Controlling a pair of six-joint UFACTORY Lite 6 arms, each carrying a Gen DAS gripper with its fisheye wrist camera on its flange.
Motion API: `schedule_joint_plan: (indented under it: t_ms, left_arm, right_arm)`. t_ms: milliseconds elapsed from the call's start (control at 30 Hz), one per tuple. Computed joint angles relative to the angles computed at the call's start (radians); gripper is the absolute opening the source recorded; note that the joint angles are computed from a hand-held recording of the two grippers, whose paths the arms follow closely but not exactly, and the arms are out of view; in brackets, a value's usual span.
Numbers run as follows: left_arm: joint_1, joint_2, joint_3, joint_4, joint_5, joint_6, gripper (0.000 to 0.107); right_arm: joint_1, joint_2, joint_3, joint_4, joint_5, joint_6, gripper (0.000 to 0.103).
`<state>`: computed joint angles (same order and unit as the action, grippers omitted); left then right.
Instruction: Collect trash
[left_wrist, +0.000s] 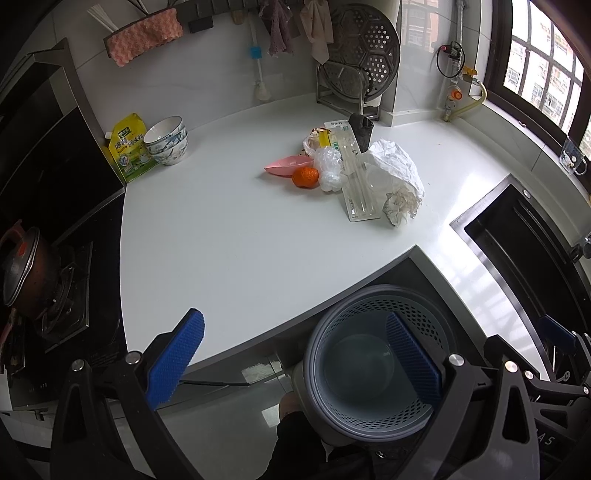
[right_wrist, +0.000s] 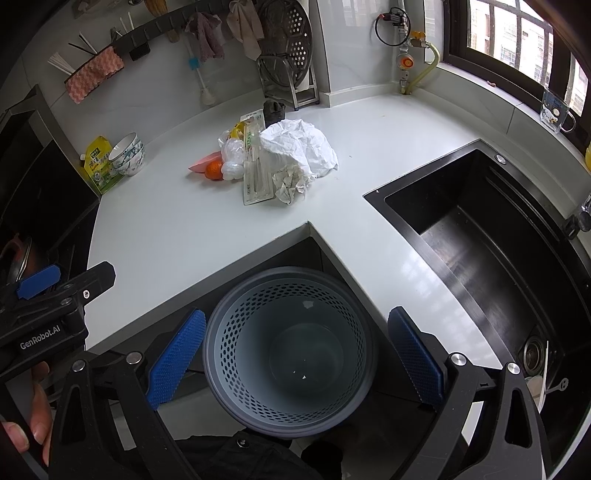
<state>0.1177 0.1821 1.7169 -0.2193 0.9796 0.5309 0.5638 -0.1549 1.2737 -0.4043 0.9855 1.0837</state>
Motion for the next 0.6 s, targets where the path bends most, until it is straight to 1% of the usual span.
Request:
schedule_joint_plan:
  t_ms: [600]
  left_arm:
    - [-0.016,-0.018,-0.025,0.014,-0.012,-0.014,0.097]
  right_arm:
    - [-0.026,-0.025,-0.022,0.016,-0.016,-0.023,0.095]
